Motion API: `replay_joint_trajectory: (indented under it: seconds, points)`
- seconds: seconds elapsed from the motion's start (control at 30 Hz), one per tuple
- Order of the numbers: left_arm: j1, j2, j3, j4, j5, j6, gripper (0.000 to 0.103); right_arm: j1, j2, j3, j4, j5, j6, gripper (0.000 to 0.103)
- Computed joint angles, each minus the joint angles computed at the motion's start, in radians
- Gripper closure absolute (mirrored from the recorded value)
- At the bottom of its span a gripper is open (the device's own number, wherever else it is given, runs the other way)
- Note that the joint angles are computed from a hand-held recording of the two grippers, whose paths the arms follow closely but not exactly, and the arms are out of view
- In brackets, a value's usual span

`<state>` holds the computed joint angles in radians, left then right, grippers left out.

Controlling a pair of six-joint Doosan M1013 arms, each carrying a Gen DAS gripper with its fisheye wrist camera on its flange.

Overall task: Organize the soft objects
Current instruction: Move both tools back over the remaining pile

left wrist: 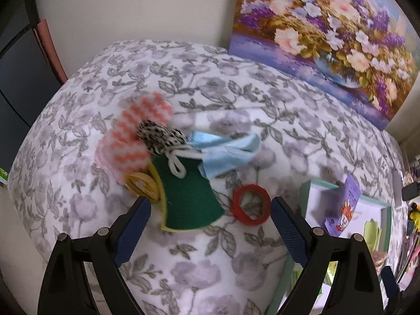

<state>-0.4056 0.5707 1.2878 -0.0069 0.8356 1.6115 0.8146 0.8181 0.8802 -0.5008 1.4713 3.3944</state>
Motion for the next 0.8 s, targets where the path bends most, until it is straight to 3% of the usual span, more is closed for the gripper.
replay_joint_trajectory:
  seconds: [0.27,0.5,0.67,0.8]
  points:
    - [0.026,0.005,-0.025,0.016,-0.026,0.012,0.01,-0.008,0.072,-0.156,-0.04,0.091,-0.117,0.0]
    - [0.059,0.027,-0.07,0.027,-0.001,-0.017,0.01,-0.016,0.153,-0.305,-0.07,0.103,-0.205,0.0]
    - [0.087,0.051,-0.109,0.004,0.034,-0.05,0.01,-0.027,0.193,-0.37,-0.053,0.05,-0.223,0.0]
    - [0.098,0.07,-0.133,0.026,0.064,-0.095,0.01,-0.033,0.247,-0.465,-0.038,0.087,-0.265,0.0]
